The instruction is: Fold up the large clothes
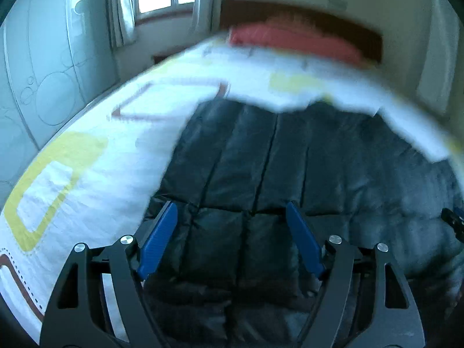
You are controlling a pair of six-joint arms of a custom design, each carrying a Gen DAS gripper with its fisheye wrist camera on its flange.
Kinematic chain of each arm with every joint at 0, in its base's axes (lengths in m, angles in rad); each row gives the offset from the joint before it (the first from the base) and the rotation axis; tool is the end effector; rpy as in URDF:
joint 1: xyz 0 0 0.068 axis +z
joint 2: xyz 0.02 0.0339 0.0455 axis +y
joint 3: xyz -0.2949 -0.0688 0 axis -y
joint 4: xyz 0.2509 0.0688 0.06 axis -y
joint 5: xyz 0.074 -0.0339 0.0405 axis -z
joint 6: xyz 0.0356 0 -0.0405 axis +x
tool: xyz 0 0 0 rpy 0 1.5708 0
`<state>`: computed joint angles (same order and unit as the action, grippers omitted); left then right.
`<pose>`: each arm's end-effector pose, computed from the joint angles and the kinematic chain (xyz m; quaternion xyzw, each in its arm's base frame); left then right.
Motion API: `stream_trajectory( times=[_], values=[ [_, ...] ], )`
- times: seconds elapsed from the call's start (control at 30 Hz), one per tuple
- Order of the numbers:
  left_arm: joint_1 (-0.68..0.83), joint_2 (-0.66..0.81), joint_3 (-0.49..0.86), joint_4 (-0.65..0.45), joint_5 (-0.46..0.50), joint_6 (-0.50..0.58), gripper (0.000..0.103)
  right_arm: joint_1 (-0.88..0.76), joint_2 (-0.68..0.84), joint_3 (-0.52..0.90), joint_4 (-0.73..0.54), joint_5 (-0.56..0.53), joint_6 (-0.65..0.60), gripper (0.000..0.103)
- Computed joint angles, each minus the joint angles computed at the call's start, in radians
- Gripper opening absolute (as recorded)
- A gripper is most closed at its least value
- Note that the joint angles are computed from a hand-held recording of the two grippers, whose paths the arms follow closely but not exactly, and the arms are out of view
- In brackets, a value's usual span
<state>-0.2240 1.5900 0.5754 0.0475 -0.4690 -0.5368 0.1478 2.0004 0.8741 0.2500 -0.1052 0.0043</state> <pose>0.2660 -0.0441 0.1399 -0.2129 0.9066 0.0986 0.3508 0.3703 0.0589 0.0968 -0.0852 0.9353 0.0751 0.3351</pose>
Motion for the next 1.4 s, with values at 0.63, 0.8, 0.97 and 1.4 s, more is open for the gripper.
stream_trajectory(
  times=[0.63, 0.8, 0.97, 1.4],
  values=[
    [0.072, 0.108, 0.187, -0.007, 0.164, 0.059, 0.076, 0.067, 0.017, 0.180, -0.089, 0.077, 0.052, 0.064],
    [0.126, 0.195, 0.206, 0.023, 0.191, 0.045, 0.077, 0.041, 0.121, 0.209, -0.049, 0.087, 0.055, 0.067],
    [0.096, 0.213, 0.208, 0.030, 0.133, 0.048, 0.079, 0.013, 0.064, 0.177, -0.066, 0.036, 0.065, 0.067],
    [-0.075, -0.516, -0.250, -0.329, 0.036, -0.258, 0.080, -0.389, -0.391, -0.347, -0.050, -0.197, -0.153, 0.069]
  ],
)
